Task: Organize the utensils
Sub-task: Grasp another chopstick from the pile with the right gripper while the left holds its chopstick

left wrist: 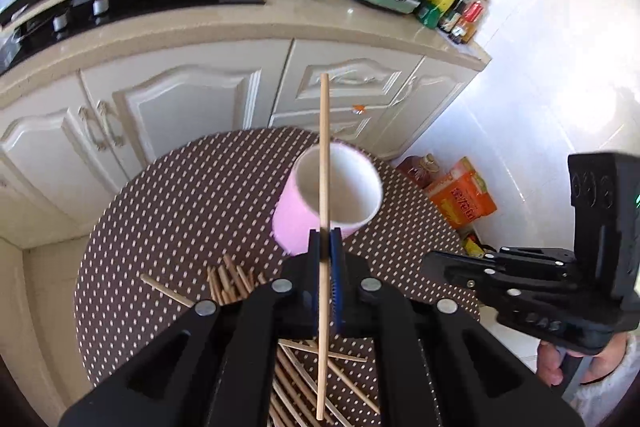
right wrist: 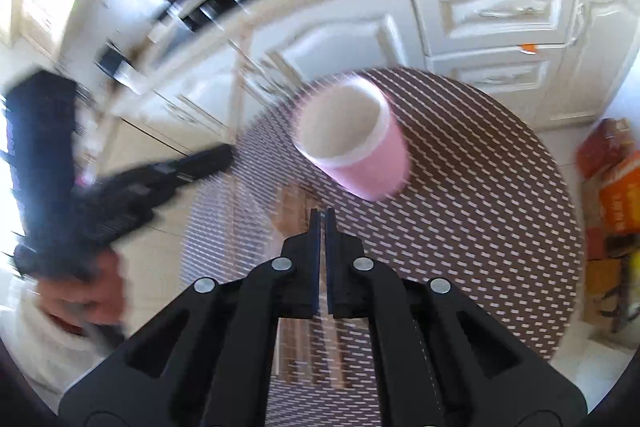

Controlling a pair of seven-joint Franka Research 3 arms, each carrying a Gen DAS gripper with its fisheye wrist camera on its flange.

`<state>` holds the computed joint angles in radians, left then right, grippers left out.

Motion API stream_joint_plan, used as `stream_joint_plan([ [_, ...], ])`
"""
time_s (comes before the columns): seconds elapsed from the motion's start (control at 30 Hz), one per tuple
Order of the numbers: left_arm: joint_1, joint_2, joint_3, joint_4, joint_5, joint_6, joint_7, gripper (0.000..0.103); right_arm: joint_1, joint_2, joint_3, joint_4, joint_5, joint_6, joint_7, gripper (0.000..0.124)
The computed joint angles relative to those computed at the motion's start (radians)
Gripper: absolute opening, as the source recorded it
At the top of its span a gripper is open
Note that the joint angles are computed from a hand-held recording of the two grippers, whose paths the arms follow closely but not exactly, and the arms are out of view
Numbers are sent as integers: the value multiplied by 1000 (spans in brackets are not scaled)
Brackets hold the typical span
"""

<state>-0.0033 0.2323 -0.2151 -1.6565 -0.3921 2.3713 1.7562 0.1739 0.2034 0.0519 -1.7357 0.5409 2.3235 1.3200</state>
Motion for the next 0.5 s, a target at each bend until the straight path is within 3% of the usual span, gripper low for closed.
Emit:
stream_joint_plan([
  [0.23,10,-49,33,-108,40,-16,-63,5,39,52,25,-21,-71,-27,-52,3],
  [0.5,42,-90,77,-202,91,-26,-172,5,108,175,56,90,-122,-68,-129,4],
])
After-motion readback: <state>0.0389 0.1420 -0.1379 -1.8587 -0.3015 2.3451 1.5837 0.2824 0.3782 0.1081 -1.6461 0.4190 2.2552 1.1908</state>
